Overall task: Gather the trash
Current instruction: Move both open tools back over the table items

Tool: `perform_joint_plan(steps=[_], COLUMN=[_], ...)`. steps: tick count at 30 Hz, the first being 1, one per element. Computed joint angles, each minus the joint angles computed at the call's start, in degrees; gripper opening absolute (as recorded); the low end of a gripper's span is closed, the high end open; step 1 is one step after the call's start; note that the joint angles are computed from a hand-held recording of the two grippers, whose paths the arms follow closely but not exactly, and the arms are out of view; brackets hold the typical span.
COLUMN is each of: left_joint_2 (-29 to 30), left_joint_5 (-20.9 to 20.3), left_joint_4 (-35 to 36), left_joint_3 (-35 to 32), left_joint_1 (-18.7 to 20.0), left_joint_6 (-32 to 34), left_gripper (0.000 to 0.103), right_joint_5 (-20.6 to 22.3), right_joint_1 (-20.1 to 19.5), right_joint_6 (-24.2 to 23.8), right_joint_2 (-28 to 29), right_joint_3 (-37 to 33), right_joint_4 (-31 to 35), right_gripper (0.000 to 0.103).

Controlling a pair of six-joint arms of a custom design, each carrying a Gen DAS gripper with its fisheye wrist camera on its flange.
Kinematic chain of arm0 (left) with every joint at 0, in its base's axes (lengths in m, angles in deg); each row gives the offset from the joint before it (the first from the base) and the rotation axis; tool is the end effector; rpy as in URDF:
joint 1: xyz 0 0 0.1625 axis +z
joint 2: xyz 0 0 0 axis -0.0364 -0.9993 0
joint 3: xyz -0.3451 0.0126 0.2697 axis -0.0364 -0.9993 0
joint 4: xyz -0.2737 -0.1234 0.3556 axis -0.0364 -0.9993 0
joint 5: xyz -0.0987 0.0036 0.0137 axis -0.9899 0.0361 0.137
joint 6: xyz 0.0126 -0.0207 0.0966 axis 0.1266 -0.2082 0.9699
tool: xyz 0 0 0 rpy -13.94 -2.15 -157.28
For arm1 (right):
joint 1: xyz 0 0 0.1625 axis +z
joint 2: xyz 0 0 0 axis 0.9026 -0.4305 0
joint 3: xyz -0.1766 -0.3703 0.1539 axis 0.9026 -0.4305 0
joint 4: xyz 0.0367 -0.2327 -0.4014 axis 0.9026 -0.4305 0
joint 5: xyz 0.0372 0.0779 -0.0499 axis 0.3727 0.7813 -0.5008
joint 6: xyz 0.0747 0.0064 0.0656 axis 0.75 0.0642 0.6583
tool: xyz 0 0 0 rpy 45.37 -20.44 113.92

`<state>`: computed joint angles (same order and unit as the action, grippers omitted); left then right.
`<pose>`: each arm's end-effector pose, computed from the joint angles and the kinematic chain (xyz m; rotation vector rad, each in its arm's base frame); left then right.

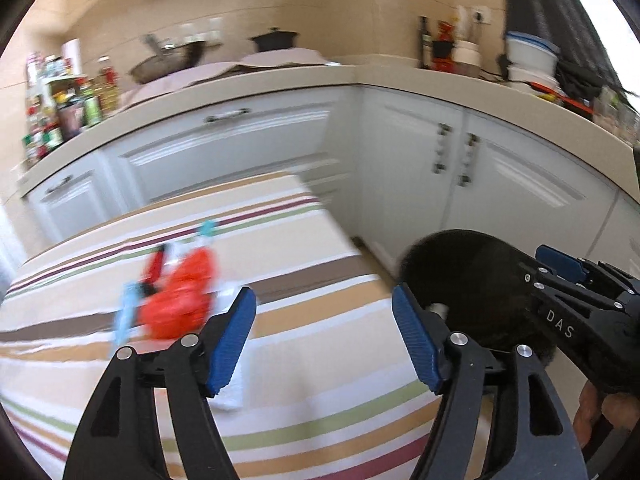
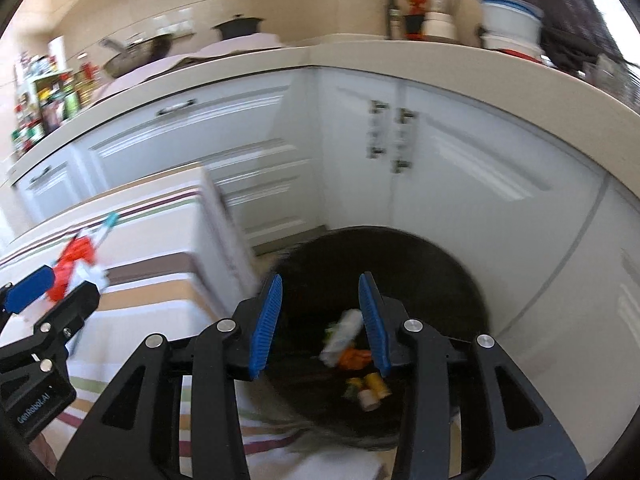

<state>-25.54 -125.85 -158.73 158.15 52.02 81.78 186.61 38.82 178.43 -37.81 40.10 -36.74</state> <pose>-0.1032 -0.4341 0.1108 0.8933 2.2290 -0.8984 0.1569 -0.4007 0.0076 0.0860 -2.0564 1.1813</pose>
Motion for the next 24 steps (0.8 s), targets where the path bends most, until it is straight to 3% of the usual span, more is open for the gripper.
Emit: perform_joint_plan(steps=[10,24], left_joint_2=[-9.4,-17.0], left_joint_5=[7.4,9.4], left_joint_4=[-2.6,-4.1], left_joint_3=[3.0,3.0], left_joint_1=[5.5,13.6], left_joint_6=[2.0,4.1], left_gripper=[0.07,0.07], right_joint_5=[-2.2,-2.8], right_joint_1=[6.7,11.2], right_joint_6=[2.6,4.4], right_joint_2=[11.1,22.2], right_joint_3=[-10.0,-22.6], right_joint_4=[9.4,20.4], right_gripper=[0.039,0.04])
